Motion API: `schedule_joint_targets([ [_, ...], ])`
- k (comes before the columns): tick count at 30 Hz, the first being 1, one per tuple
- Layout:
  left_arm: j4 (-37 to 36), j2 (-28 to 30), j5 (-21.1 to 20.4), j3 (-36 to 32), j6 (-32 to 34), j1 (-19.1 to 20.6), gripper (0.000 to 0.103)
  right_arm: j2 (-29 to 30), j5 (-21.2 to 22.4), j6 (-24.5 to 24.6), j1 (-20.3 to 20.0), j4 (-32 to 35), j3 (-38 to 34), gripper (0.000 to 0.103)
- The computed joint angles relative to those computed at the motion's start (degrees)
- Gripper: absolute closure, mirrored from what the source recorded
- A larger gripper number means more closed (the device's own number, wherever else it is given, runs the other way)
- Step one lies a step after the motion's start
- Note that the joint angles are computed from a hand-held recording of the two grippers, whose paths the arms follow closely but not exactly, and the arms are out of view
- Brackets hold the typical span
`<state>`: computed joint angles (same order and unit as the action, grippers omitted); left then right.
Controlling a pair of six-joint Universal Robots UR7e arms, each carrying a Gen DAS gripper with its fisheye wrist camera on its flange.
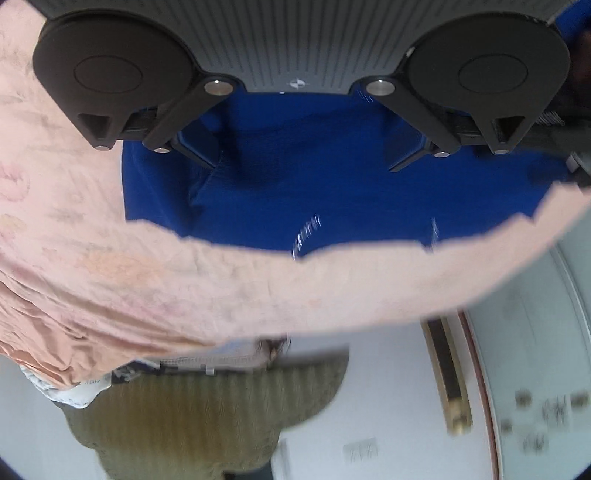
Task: Fold small clothes
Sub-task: 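Move both tools back over the sweater hem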
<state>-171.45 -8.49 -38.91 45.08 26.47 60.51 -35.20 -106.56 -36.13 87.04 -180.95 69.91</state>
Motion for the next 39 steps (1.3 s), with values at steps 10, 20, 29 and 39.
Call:
schedule_joint_targets([
  [10,-1.6,-5.3,0.4,9.8,-2.6,-1.3,0.006,-4.7,-0.7,0.7,0.7,-2.7,8.8,0.007],
  [20,-14.8,-17.0,2.0,35.0,-3.1,-4.1,0.006,-12.5,1.9,0.5,0.6,-8.8,23.4,0.007],
  [29,-21.4,-23.0,9.6,49.3,-8.3,-5.5,0.006,-18.5,-1.4,-2.4,-0.4,-18.3,35.9,0.006],
  [39,-22.6,-21.9,6.7,48.6,-13.6,-6.6,0.006,-21.4,5.7,4.5,-3.9,-26.9,44.9,0.006],
])
